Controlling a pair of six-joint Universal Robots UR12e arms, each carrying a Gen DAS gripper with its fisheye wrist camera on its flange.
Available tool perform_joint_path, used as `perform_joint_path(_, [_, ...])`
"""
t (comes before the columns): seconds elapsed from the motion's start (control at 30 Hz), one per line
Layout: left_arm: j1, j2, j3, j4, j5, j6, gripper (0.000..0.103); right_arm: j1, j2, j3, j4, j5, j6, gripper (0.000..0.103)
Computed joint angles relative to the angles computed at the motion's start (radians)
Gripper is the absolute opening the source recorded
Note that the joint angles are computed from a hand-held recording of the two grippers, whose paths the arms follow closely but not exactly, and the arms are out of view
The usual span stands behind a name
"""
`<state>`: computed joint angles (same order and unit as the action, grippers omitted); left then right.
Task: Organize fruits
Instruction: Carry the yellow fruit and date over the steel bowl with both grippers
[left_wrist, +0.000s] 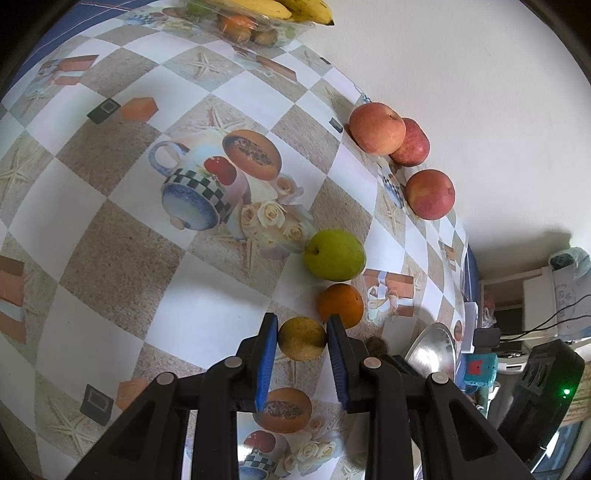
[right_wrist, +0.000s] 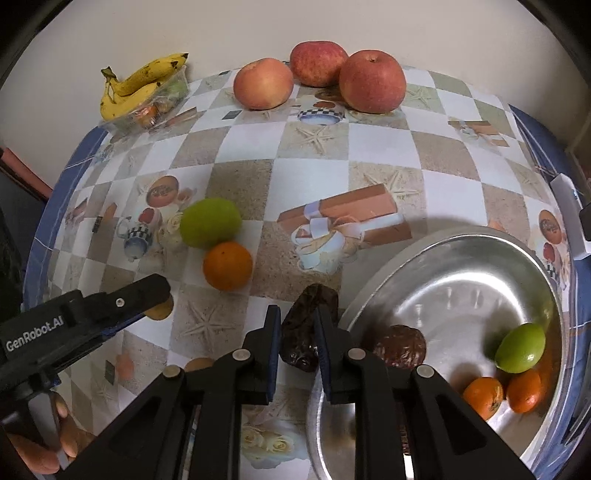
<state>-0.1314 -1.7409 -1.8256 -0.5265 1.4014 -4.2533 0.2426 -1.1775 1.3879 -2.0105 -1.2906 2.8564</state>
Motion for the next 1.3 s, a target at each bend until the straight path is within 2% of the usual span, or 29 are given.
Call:
perform_joint_path(0.2, [0.006, 0.011, -0.016, 0.015, 0.011, -0.031, 0.029, -0.013, 0.001, -0.009, 0.074, 0.148, -0.014, 0.021])
perform_joint_path(0.27, [0.006, 0.012, -0.016, 0.014, 0.012, -0.031, 0.029, -0.004, -0.007, 0.0, 0.027, 0.103, -0.011, 0.021])
perform_joint_path(0.3, [0.007, 0.012, -0.017, 0.014, 0.011, -0.031, 0.029, 0.007, -0.012, 0.007, -0.012, 0.037, -0.015, 0.021])
perform_joint_path(0.33, [0.007, 0.012, -0.017, 0.015, 0.009, -0.031, 0.029, 0.01, -0.013, 0.009, -0.025, 0.007, -0.018, 0.021])
perform_joint_path(0.47, [0.007, 0.01, -0.016, 0.014, 0.006, -0.028, 0.029, 0.01, -0.003, 0.003, -0.007, -0.035, -0.008, 0.025])
perform_joint_path(0.53, [0.007, 0.009, -0.016, 0.014, 0.004, -0.03, 0.029, 0.016, 0.001, 0.004, -0.001, -0.066, -0.025, 0.03])
perform_joint_path(0.7, [0.005, 0.006, -0.012, 0.007, 0.005, -0.029, 0.029, 0.028, 0.0, 0.011, 0.001, -0.083, -0.065, 0.033])
perform_joint_path(0.9, [0.004, 0.005, -0.01, -0.001, 0.01, -0.025, 0.029, 0.032, 0.002, 0.012, 0.021, -0.063, -0.086, 0.033])
perform_joint_path(1.1, [0.002, 0.004, -0.006, -0.012, 0.021, -0.016, 0.029, 0.03, -0.002, 0.023, 0.007, -0.047, -0.075, 0.033])
perform_joint_path(1.3, [-0.005, 0.007, 0.003, -0.012, 0.05, -0.002, 0.029, 0.013, -0.018, 0.025, 0.0, 0.011, -0.048, 0.033])
